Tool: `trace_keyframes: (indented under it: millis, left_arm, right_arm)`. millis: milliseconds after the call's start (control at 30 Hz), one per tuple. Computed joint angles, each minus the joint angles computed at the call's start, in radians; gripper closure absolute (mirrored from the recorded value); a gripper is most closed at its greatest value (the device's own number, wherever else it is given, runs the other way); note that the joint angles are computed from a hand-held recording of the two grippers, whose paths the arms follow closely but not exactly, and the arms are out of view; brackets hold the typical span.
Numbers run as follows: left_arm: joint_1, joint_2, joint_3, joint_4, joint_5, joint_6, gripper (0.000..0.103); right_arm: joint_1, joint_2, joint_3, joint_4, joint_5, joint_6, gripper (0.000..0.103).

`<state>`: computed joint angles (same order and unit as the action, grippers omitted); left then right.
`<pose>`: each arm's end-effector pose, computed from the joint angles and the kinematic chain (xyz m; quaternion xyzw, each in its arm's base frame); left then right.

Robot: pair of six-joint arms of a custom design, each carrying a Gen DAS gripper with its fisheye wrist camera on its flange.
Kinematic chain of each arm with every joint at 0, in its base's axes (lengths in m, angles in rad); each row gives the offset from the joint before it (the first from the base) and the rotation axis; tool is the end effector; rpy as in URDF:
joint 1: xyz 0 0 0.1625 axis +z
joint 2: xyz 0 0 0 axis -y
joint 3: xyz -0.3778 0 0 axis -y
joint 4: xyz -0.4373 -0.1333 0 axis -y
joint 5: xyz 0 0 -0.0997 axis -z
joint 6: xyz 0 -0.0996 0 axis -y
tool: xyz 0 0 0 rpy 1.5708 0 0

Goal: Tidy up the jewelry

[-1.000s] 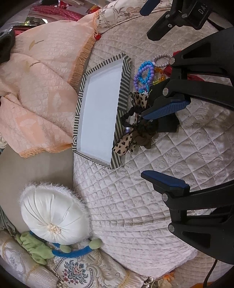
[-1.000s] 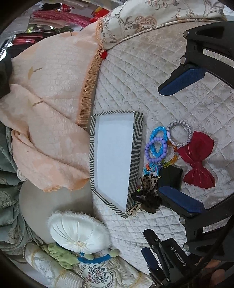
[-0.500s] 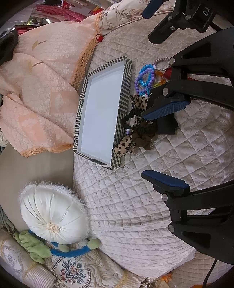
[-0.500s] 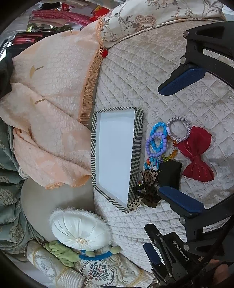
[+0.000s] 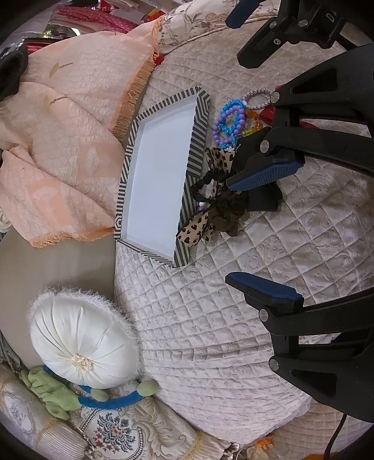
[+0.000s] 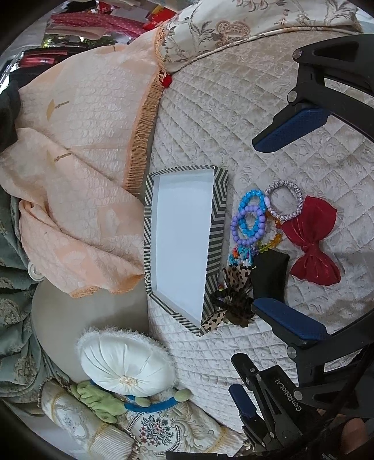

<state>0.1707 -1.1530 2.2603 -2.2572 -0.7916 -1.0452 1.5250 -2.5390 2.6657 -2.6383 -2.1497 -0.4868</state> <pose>-0.3703 -0.2701 0.0112 0.2378 0.8764 -0.2832 0.3084 0.0673 -0.2520 0.3528 0.0606 -0.8619 0.3521 0.3598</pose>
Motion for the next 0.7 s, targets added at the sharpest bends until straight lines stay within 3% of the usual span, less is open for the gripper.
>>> trace_keyframes:
  millis: [700]
  left_arm:
    - [0.016,-0.016,0.0,0.012,-0.004,0.003,0.044]
  right_arm:
    - [-0.012,0.009,-0.007,0.014,0.01,-0.002,0.002]
